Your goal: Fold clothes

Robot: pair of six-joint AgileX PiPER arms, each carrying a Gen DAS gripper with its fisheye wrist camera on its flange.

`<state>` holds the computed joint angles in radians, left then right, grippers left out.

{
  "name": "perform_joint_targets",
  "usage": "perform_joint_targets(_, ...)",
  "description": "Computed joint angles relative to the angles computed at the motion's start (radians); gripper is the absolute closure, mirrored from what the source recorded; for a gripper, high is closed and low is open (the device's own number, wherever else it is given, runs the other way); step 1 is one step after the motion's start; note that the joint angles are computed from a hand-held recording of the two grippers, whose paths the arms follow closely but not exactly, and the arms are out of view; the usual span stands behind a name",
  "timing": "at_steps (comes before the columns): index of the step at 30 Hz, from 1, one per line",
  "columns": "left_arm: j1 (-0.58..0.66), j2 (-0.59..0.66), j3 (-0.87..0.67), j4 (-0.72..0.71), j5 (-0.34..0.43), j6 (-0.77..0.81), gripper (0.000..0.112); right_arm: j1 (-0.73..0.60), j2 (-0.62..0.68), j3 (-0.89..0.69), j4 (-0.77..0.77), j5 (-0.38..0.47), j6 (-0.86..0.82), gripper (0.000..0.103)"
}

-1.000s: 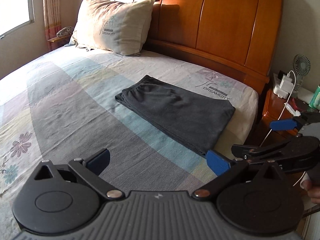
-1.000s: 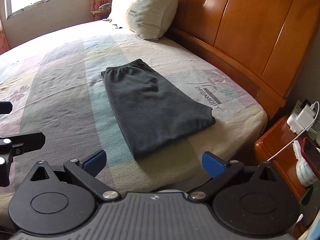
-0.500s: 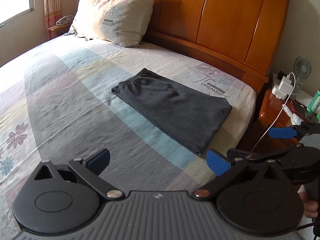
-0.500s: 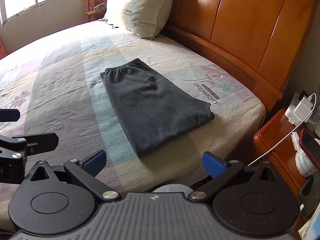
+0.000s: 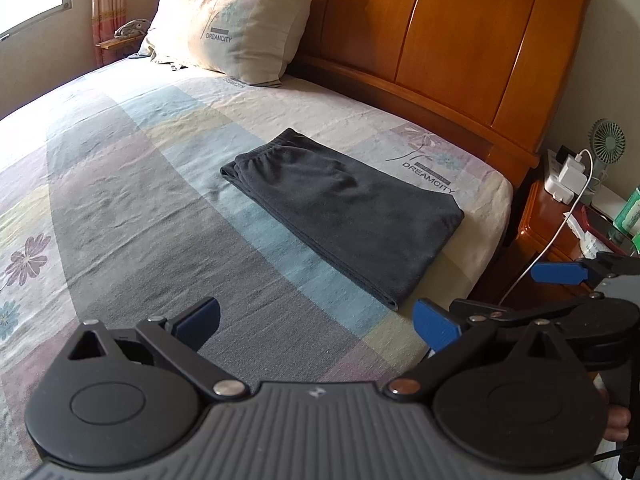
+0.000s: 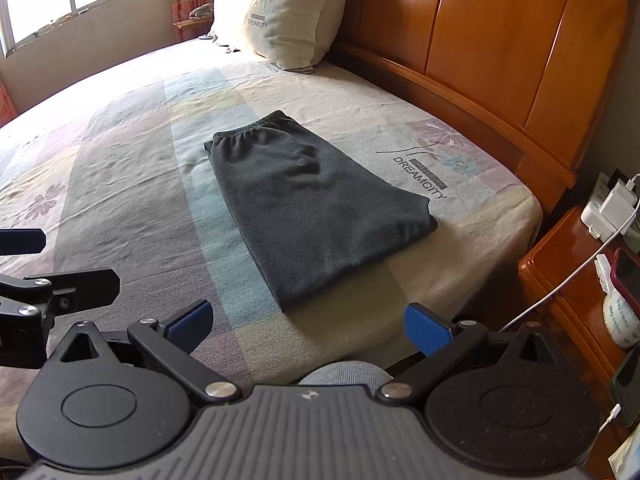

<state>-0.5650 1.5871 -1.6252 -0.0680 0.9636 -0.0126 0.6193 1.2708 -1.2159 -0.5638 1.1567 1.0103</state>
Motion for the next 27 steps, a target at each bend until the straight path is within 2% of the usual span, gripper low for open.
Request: perform_joint_targets(27,-0.027,0.048,-0.046,0.038,0.022,-0.024,0.01,-0.078,-0.011,0.021,0.058,-0.055,-0.055,0.0)
